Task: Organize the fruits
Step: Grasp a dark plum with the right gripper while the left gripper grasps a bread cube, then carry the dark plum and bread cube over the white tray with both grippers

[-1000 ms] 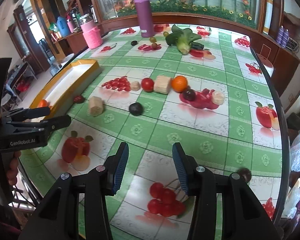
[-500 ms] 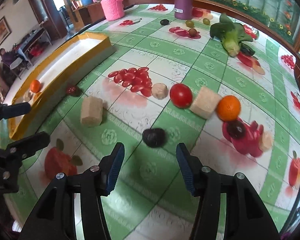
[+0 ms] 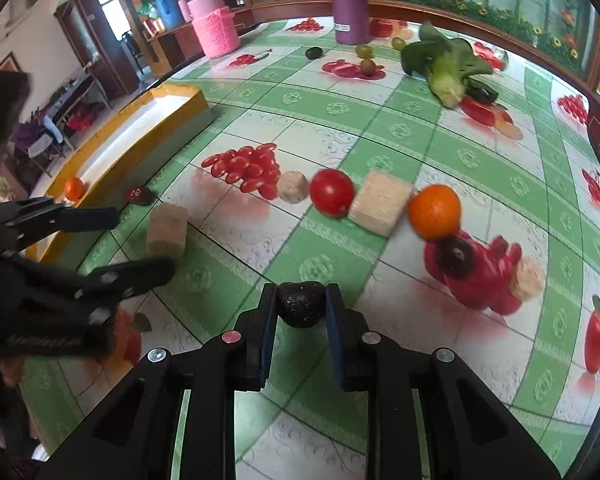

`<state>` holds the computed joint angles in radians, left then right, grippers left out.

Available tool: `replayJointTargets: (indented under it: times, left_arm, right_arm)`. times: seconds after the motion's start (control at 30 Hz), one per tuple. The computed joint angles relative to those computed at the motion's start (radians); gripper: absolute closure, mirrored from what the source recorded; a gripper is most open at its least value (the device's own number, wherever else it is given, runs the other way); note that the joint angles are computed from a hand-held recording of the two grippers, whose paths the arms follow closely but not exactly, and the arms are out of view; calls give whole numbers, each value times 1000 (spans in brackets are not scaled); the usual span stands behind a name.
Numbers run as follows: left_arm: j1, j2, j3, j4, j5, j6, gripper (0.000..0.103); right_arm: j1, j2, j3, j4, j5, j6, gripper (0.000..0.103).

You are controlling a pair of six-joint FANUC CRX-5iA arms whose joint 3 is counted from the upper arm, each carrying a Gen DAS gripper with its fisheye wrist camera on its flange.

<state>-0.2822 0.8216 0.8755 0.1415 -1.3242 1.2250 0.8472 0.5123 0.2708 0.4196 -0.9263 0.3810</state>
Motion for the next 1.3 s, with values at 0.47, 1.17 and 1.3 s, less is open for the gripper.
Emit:
replayJointTargets:
  times: [0.47, 1.17, 1.3]
  left_arm:
    - [51, -90, -184, 222, 41, -146, 64]
    - [140, -279, -446, 362, 125, -367, 64]
    - [170, -275, -444, 373, 124, -362, 64]
  right_arm:
    - [66, -83, -73, 141, -56, -161, 80]
    - [167, -51, -9, 228, -220, -322, 79]
    - [164, 4, 79, 220, -228, -266, 79]
